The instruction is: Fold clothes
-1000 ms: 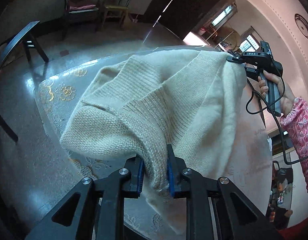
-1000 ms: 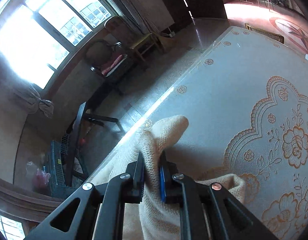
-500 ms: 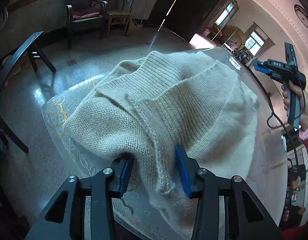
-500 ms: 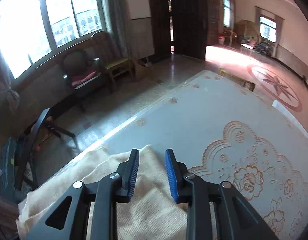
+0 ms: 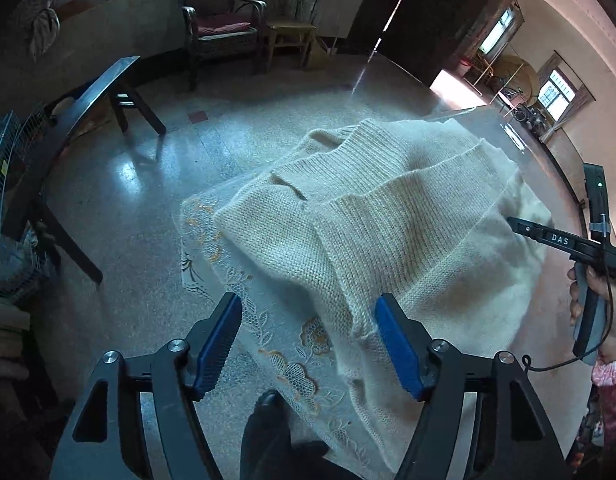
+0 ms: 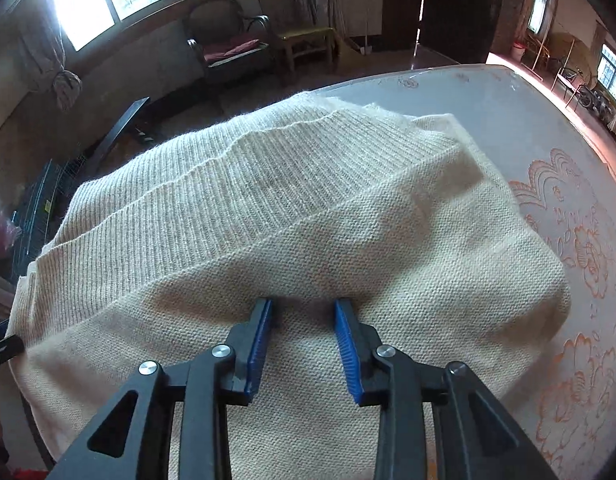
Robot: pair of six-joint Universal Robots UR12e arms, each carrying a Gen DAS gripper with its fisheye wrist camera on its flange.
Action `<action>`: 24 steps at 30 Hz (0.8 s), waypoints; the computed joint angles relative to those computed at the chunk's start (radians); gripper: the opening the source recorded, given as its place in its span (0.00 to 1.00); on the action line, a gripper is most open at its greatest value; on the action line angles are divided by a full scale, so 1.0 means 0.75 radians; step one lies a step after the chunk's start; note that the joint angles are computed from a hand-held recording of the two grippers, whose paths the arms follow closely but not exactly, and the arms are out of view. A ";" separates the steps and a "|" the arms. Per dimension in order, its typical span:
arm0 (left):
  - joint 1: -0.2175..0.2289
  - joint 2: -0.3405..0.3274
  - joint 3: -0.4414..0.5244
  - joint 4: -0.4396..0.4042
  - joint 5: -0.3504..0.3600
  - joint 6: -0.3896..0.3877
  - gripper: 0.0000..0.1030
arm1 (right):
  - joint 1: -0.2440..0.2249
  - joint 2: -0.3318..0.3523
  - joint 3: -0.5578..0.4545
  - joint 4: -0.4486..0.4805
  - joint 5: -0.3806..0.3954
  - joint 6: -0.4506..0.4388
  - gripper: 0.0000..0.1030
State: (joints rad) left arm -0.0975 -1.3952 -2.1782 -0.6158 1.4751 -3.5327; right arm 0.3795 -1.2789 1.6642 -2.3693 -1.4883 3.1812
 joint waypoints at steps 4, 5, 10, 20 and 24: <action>-0.049 0.015 0.027 -0.019 0.117 -0.016 0.71 | -0.009 -0.076 0.071 -0.053 0.089 0.060 0.37; -0.065 0.018 0.033 -0.017 0.149 -0.015 0.71 | -0.010 -0.099 0.095 -0.073 0.110 0.075 0.38; -0.174 0.005 0.089 -0.018 0.311 0.042 0.75 | 0.023 -0.192 0.203 -0.157 0.153 0.127 0.39; -0.319 -0.005 0.158 -0.193 0.464 -0.099 0.76 | 0.093 -0.312 0.325 -0.189 0.108 0.268 0.39; -0.360 -0.003 0.158 -0.232 0.498 -0.128 0.76 | 0.119 -0.338 0.341 -0.162 0.082 0.279 0.40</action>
